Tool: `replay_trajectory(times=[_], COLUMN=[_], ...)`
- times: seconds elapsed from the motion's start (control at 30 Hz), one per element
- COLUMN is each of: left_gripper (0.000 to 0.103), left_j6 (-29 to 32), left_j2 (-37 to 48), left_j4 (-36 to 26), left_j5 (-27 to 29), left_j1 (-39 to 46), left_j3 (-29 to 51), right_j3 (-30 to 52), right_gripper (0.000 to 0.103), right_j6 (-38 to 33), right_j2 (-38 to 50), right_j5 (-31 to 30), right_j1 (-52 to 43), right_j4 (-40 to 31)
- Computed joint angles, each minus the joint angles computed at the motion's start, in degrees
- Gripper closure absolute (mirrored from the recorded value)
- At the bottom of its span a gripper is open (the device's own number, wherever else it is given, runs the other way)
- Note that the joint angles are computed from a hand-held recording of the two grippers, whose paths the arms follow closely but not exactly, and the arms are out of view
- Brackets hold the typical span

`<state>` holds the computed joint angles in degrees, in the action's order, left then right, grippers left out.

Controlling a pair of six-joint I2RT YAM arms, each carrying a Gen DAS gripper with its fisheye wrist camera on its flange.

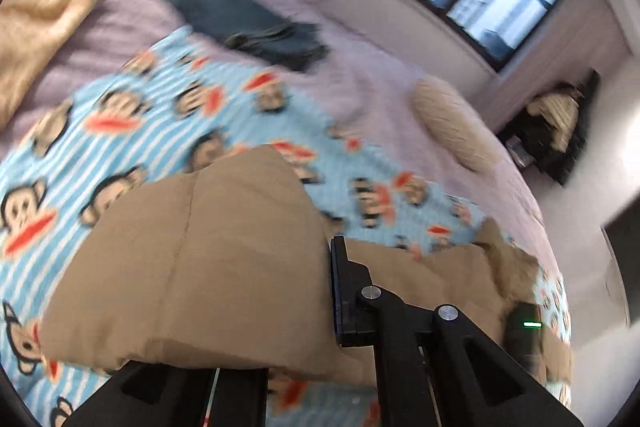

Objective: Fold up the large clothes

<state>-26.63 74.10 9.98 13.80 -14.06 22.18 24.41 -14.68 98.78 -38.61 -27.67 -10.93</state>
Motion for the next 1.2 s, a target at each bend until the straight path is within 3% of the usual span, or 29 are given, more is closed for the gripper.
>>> replay_trajectory(times=[0.07, 0.13, 0.23, 0.33, 0.47, 0.57, 0.7, 0.77, 0.8, 0.83, 0.87, 1.0, 1.07, 1.13, 1.2], left_gripper=[0.093, 0.093, 0.093, 0.093, 0.093, 0.093, 0.092, 0.084, 0.057, 0.025, 0.017, 0.016, 0.016, 0.016, 0.016], left_j6=[-0.58, -0.92, -2.72, -3.36, -2.98, -3.62, -3.18, -4.17, -4.77, -5.41, -6.17, -4.83, -4.81, -5.34, -7.25], left_j2=[-1.14, -0.53, 2.55, 8.66, 19.64, 30.71, 46.47, 51.71, 53.93, 55.4, 55.73, 52.85, 46.99, 39.92, 33.28], left_j4=[-1.9, -2.98, -2.82, -2.56, -3.41, -5.68, -11.05, -13.9, -14.96, -14.77, -13.55, -15.71, -12.61, -11.19, -11.24], left_j5=[-2.27, -5.47, -9.65, -15.23, -20.07, -20.76, -25.72, -25.4, -24.75, -24.61, -26.47, -27.0, -27.14, -29.71, -34.25], left_j1=[-5.53, -11.77, -21.44, -30.86, -40.43, -46.23, -52.69, -53.86, -54.33, -54.8, -55.84, -57.6, -57.8, -57.61, -56.34], left_j3=[2.4, 5.43, 10.38, 17.46, 29.09, 39.84, 53.59, 57.12, 58.8, 59.02, 57.88, 55.64, 48.63, 41.11, 34.15], right_j3=[-1.3, -1.06, 2.67, 6.69, 15.25, 24.35, 35.82, 39.05, 40.27, 41.19, 41.87, 42.3, 41.78, 39.33, 35.56], right_gripper=[0.086, 0.086, 0.086, 0.086, 0.086, 0.086, 0.086, 0.086, 0.086, 0.086, 0.086, 0.085, 0.075, 0.042, 0.038], right_j6=[2.3, 1.64, -4.33, -16.75, -36.7, -44.54, -47.7, -47.96, -47.97, -47.73, -47.28, -46.0, -46.91, -50.99, -57.27], right_j2=[1.0, 1.03, 1.41, 1.41, 3.01, 7.68, 15.82, 18.23, 19.23, 20.0, 20.55, 20.38, 18.57, 14.31, 9.36], right_j5=[1.49, 2.09, -0.44, -2.82, 1.43, 5.48, 9.35, 10.46, 10.61, 10.65, 10.6, 10.26, 9.49, 9.22, 7.85], right_j1=[2.11, 3.05, -0.17, -11.77, -34.71, -48.2, -56.89, -58.85, -59.4, -59.63, -59.66, -59.07, -58.38, -59.44, -60.88], right_j4=[4.43, 4.16, -5.23, -19.18, -35.71, -40.83, -43.58, -43.98, -44.31, -44.54, -44.5, -43.47, -43.15, -43.44, -43.79])
